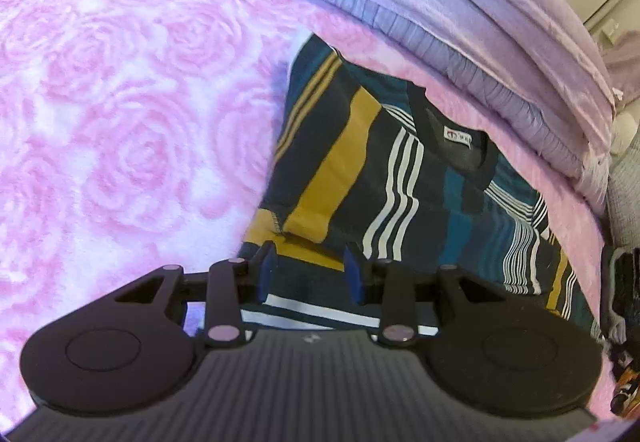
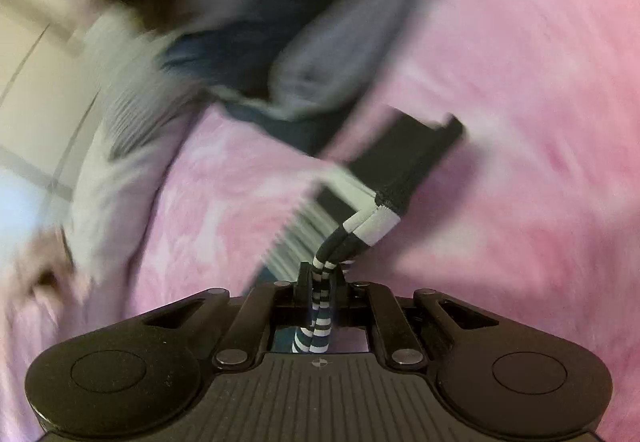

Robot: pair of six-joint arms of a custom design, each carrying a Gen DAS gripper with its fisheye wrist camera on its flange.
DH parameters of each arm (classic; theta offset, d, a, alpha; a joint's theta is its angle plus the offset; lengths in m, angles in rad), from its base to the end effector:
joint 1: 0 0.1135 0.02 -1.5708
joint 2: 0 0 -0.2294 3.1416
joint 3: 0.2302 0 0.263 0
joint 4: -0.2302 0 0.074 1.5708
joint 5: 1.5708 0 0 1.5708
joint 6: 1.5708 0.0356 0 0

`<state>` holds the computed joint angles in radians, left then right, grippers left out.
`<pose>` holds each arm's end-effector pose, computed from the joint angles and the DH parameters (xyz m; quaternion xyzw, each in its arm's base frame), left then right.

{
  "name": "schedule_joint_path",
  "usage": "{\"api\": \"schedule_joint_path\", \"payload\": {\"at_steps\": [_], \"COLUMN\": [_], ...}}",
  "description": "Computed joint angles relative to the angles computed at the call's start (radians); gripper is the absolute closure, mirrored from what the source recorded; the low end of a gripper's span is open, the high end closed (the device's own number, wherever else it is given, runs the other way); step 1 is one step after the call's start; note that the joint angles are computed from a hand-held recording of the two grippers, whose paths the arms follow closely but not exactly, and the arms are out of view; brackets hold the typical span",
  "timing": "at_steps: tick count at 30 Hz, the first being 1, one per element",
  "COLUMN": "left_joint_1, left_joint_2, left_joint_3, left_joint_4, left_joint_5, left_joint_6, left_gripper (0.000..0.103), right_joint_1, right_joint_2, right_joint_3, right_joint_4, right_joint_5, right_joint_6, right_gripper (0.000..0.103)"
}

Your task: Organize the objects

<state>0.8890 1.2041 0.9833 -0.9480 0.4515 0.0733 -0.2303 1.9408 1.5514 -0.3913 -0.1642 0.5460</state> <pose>0.1647 0.1783 0.2325 -0.3378 0.8944 -0.1044 0.2740 0.4299 -0.0948 0.2089 0.3189 0.8634 0.1350 0.3669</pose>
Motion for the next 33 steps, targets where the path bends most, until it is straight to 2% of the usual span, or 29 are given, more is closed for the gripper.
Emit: {"api": "schedule_joint_path", "payload": {"at_steps": [3, 5, 8, 12, 14, 16, 17, 18, 22, 26, 28, 30, 33], "left_joint_1": [0.055, 0.097, 0.161, 0.247, 0.295, 0.346, 0.37, 0.389, 0.428, 0.384, 0.34, 0.282, 0.175], "left_joint_2": [-0.007, -0.02, -0.038, -0.054, -0.046, -0.035, -0.026, -0.019, 0.015, 0.062, 0.077, 0.087, 0.094], "left_joint_3": [0.021, 0.026, 0.027, 0.005, -0.004, -0.015, -0.019, -0.022, -0.023, -0.009, -0.003, 0.002, 0.012], "left_joint_4": [-0.056, -0.095, -0.156, -0.203, -0.219, -0.228, -0.232, -0.235, -0.239, -0.19, -0.147, -0.086, 0.027], "left_joint_5": [0.03, 0.058, 0.097, 0.122, 0.125, 0.123, 0.121, 0.12, 0.136, 0.187, 0.205, 0.214, 0.209], "left_joint_6": [0.027, 0.056, 0.094, 0.141, 0.17, 0.198, 0.212, 0.225, 0.27, 0.225, 0.186, 0.128, 0.066], "left_gripper": [0.072, 0.072, 0.072, 0.072, 0.072, 0.072, 0.072, 0.072, 0.072, 0.072, 0.072, 0.071, 0.071], "right_joint_1": [0.186, 0.333, 0.55, 0.85, 0.982, 1.091, 1.136, 1.155, 1.164, 1.085, 1.016, 0.952, 0.857], "right_joint_2": [-0.064, -0.117, -0.161, -0.189, -0.162, -0.11, -0.084, -0.069, -0.036, -0.071, -0.074, -0.079, -0.046], "right_joint_3": [0.059, 0.068, 0.086, 0.059, 0.064, 0.092, 0.096, 0.092, 0.08, -0.007, -0.037, -0.066, -0.028], "right_joint_4": [-0.002, 0.041, 0.089, 0.188, 0.186, 0.132, 0.096, 0.074, -0.077, -0.148, -0.165, -0.162, -0.149], "right_joint_5": [0.154, 0.179, 0.153, 0.071, 0.014, 0.05, 0.058, 0.045, 0.027, 0.146, 0.226, 0.292, 0.269], "right_joint_6": [-0.268, -0.39, -0.519, -0.644, -0.728, -0.794, -0.8, -0.796, -0.77, -0.802, -0.802, -0.796, -0.736], "right_gripper": [0.1, 0.1, 0.1, 0.099, 0.097, 0.072, 0.041, 0.029, 0.029, 0.031, 0.038, 0.053, 0.067]}}
